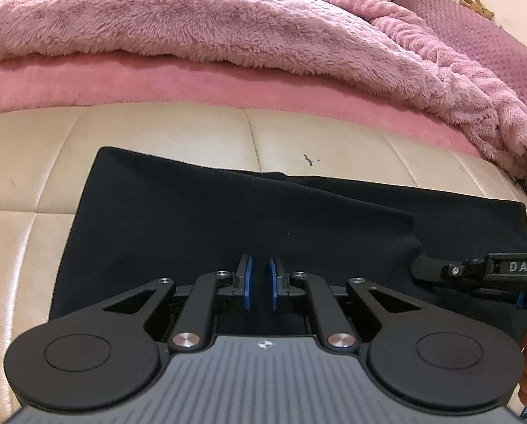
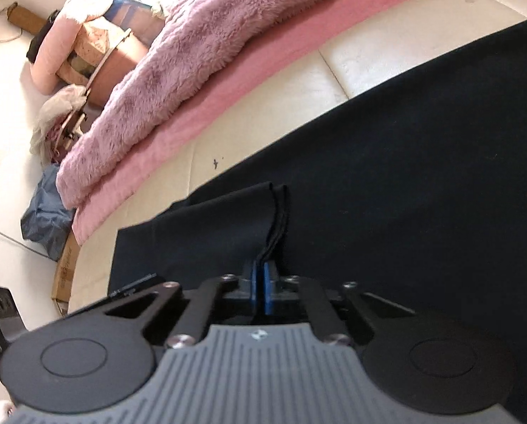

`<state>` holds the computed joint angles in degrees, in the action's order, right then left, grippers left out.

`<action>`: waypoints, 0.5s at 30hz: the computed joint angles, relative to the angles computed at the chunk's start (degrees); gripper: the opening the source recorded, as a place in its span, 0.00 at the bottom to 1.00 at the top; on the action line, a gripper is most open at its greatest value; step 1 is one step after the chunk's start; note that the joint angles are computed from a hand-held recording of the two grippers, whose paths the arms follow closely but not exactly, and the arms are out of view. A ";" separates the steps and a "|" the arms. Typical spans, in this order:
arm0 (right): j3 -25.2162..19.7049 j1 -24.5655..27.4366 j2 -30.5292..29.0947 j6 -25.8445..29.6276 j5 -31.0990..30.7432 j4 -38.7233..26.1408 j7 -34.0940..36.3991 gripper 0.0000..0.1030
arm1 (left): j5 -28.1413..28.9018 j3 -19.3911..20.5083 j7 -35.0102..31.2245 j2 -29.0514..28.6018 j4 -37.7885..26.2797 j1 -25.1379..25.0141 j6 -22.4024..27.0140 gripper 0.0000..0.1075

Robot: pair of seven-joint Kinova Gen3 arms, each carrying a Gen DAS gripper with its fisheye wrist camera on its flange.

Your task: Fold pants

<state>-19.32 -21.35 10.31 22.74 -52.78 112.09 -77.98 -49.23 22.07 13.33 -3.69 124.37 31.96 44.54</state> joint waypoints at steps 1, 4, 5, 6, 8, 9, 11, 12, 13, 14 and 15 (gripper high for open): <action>-0.18 -0.02 -0.37 -0.36 -0.11 -0.04 0.48 0.00 | 0.01 0.11 0.41 -0.59 -0.09 0.09 0.32 0.09; 0.22 -0.21 -2.51 0.70 0.90 -1.35 1.61 0.00 | -1.64 2.27 4.07 -2.50 -0.59 0.35 3.59 0.09; 0.85 -0.43 -3.17 1.94 1.85 -2.40 1.30 0.00 | -2.29 3.30 5.24 -3.19 -0.99 0.49 5.44 0.09; 1.53 -0.51 -4.00 3.29 2.63 -3.55 1.18 0.00 | -2.66 4.11 5.92 -3.72 -1.39 0.55 6.92 0.09; 3.34 -0.83 -5.74 5.98 5.38 -6.07 -0.03 0.00 | -3.30 5.72 6.69 -4.70 -2.44 0.67 10.05 0.09; 4.28 -0.66 -6.53 7.62 6.24 -7.35 -0.10 0.00 | -3.61 6.43 6.75 -4.97 -2.98 0.71 11.43 0.09; 6.31 0.07 -8.09 11.11 7.45 -9.84 0.20 0.00 | -3.96 7.40 6.33 -5.08 -4.08 0.85 13.44 0.09; 7.48 0.57 -8.85 13.33 8.72 -11.42 -0.08 0.00 | -4.16 7.73 6.04 -4.98 -4.59 0.97 14.10 0.09; 8.55 1.09 -9.38 15.33 9.75 -12.84 -0.28 0.00 | -4.46 7.96 5.84 -4.77 -5.00 1.12 14.46 0.09; 9.77 1.93 -10.01 17.61 10.35 -14.28 -0.03 0.00 | -4.88 8.39 6.11 -4.28 -5.43 1.37 15.02 0.09; 10.79 2.63 -10.37 19.41 10.92 -15.73 -0.06 0.00 | -5.37 8.60 6.42 -3.76 -5.80 1.73 15.36 0.09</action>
